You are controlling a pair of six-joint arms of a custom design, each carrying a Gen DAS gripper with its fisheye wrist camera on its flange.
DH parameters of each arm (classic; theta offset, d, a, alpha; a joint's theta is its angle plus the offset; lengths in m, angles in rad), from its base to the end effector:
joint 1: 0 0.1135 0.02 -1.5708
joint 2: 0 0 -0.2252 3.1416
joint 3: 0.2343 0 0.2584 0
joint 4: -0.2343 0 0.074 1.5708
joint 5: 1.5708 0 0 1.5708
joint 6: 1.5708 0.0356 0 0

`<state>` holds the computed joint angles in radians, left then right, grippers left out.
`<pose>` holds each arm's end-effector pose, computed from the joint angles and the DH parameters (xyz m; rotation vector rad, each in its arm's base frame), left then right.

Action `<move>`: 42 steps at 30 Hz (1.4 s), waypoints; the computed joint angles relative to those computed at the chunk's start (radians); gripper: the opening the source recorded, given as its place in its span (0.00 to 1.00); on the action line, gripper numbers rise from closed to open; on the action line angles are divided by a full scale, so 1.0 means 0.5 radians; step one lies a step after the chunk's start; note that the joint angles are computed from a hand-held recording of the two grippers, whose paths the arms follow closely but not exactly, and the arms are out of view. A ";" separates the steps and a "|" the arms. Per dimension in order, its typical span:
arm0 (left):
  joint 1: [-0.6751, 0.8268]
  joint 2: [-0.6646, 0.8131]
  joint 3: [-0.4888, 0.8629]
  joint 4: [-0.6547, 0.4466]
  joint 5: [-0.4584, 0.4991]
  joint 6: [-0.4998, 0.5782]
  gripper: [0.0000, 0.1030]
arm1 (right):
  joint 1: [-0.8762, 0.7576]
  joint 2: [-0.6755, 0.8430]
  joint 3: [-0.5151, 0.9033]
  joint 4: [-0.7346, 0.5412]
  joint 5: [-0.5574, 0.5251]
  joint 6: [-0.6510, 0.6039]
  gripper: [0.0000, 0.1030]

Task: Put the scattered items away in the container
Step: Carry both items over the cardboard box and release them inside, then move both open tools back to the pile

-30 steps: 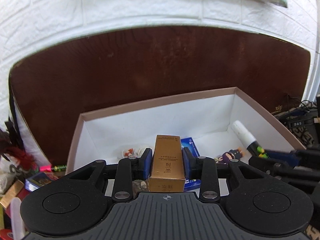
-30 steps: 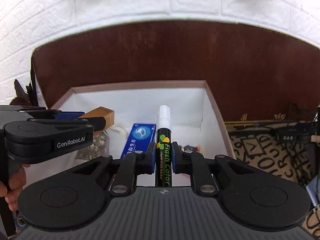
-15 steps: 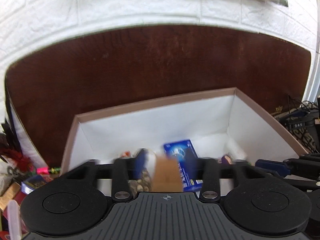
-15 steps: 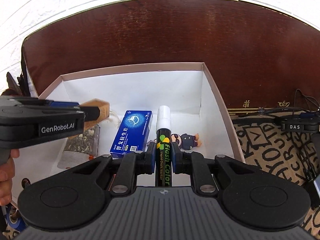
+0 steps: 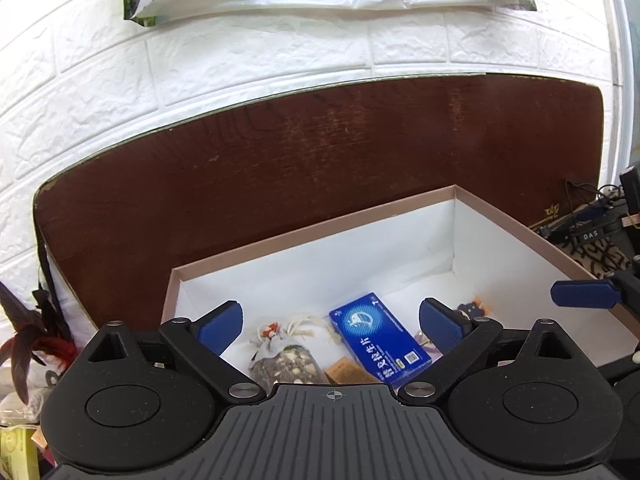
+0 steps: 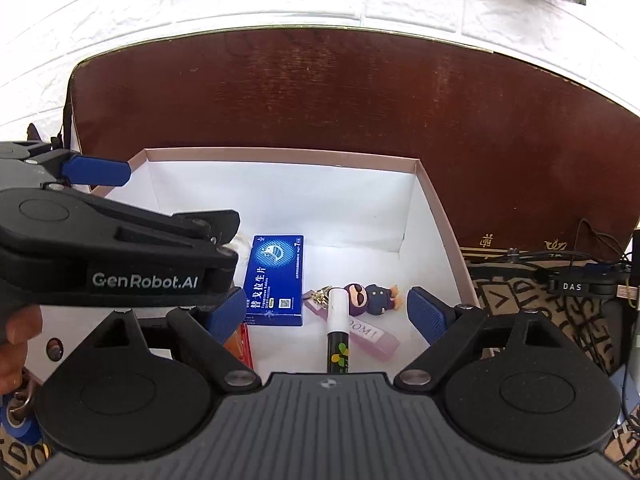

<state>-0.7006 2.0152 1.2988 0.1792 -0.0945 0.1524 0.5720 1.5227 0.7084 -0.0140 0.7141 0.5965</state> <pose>0.3384 -0.2810 0.1410 0.8224 1.9471 -0.2289 0.2594 0.1393 0.1225 0.3379 2.1421 -0.2070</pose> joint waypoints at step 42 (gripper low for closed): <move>2.321 -1.110 -1.901 0.032 1.169 0.738 1.00 | 1.401 1.849 2.175 -1.118 0.257 0.911 0.98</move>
<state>0.4602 1.4603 0.3482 0.1954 0.4901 0.5214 1.2725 2.4473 1.7958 -0.5731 0.8428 1.0519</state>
